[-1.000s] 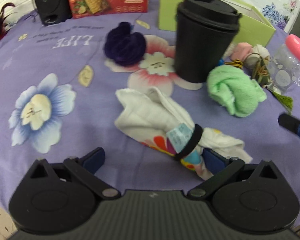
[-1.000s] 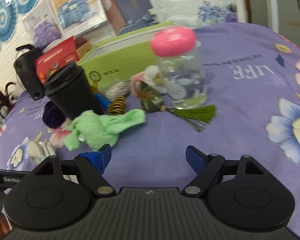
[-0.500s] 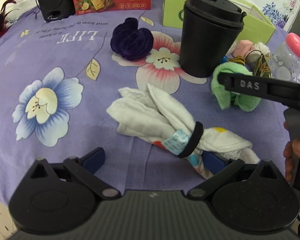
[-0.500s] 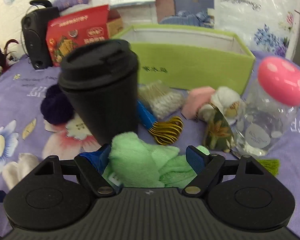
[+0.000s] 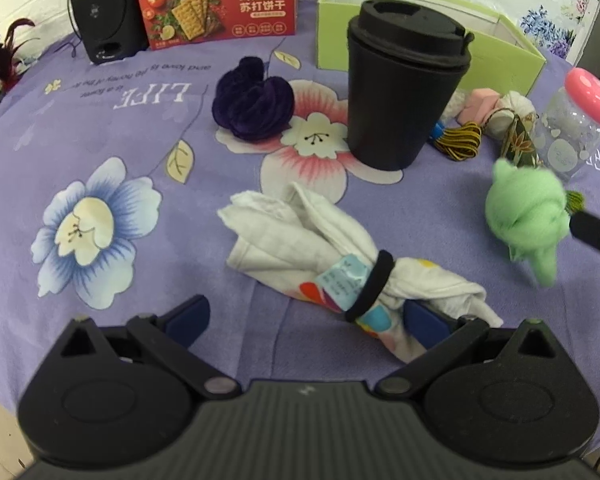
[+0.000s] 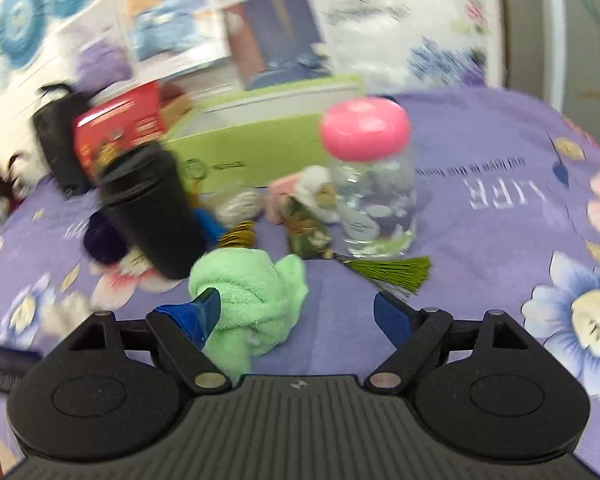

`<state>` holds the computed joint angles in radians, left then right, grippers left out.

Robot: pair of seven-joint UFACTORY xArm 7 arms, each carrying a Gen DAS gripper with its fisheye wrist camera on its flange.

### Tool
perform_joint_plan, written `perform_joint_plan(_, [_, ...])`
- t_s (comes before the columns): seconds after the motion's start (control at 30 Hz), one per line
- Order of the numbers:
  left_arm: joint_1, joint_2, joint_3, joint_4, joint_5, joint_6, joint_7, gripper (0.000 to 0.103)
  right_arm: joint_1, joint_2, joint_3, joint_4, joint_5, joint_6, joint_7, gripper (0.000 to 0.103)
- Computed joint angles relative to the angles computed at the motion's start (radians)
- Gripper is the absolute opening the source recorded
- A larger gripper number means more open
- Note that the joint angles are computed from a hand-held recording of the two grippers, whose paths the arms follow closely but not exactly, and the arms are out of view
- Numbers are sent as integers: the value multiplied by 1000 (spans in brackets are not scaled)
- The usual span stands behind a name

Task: Organize soft objects
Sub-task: 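Position left tool over the white cloth while right tool lines up on the green towel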

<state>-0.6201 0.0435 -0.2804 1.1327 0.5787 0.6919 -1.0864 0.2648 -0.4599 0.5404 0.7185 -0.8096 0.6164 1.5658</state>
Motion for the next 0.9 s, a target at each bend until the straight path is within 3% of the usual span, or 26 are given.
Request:
perform_joint_plan(0.1, [0,-25,-4,-9,4,2,-23,103,5,41,10,35,-10,38,-22,70])
perform_joint_plan(0.4, [-58,61,-26,102,10,116,-195,103,10,-56,-34,-78,35,-53,63,70])
perform_joint_plan(0.47, [-95,121,-15,164,57,181,-233,103,-2,-91,-37,-115,53,-86,72,70])
perform_joint_plan(0.5, [-114,152,-7,195,70,214,-235,103,-9,-105,-37,-129,64,-102,73,70])
perform_joint_plan(0.63, [-136,172,29,196,55,191,-240,103,-45,-152,-24,-174,115,-143,61,70])
perform_joint_plan(0.9, [-89,81,30,91,-26,160,-100,103,-112,-165,18,-189,196,-200,22,70])
